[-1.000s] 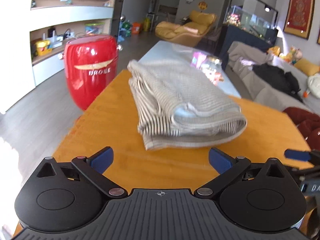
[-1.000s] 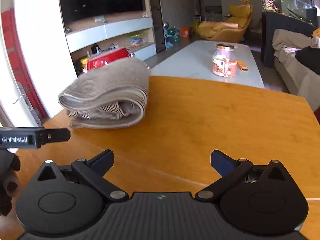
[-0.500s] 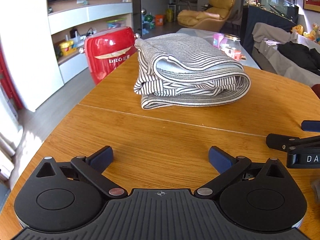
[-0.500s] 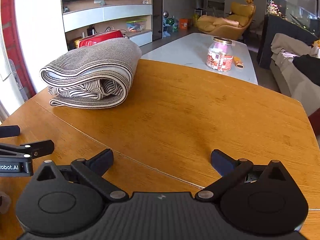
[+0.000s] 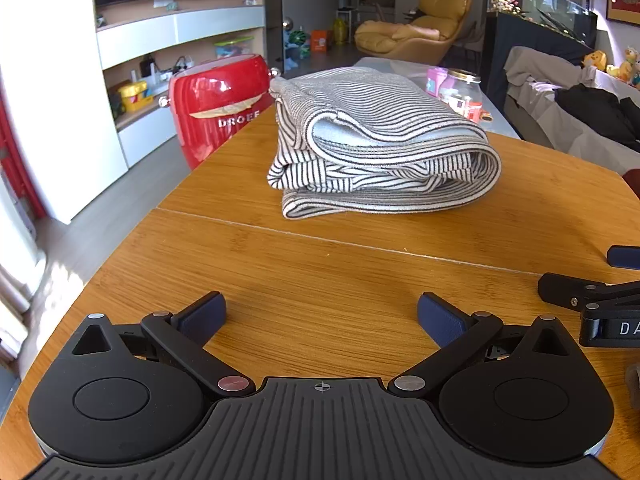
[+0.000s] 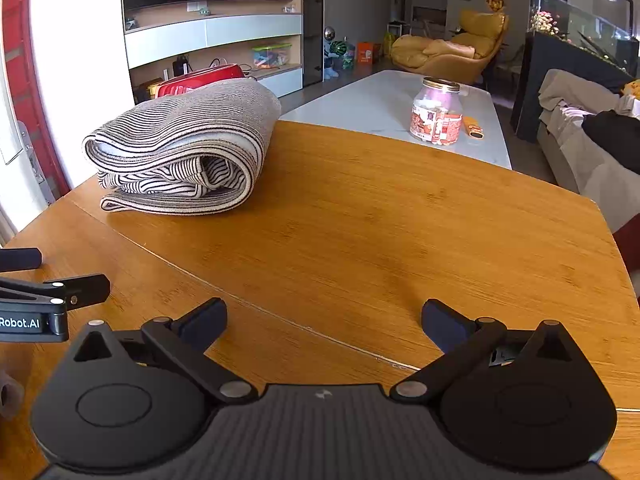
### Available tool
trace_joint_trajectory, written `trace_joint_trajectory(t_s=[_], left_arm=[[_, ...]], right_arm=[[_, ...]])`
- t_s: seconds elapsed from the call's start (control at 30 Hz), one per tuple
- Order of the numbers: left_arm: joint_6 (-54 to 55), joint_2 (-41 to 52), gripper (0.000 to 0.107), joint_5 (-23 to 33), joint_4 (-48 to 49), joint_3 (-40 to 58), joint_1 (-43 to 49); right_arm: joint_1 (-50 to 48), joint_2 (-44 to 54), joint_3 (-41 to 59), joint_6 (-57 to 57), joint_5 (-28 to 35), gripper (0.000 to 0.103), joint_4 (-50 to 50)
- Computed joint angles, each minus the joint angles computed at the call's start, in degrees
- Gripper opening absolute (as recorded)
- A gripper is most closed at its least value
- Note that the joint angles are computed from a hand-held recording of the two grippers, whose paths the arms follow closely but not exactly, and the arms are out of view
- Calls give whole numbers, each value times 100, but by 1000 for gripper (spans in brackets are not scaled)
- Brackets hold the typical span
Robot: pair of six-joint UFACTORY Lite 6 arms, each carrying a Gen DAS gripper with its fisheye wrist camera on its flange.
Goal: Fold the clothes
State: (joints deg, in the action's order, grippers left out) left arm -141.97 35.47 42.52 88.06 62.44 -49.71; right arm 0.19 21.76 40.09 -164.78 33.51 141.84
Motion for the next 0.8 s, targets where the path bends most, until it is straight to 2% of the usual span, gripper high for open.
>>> trace_joint_trajectory(t_s=[0.8], left_arm=[[4,-12,103,1,14,-16,24]], right_arm=[[17,58,41,0,5,103,46]])
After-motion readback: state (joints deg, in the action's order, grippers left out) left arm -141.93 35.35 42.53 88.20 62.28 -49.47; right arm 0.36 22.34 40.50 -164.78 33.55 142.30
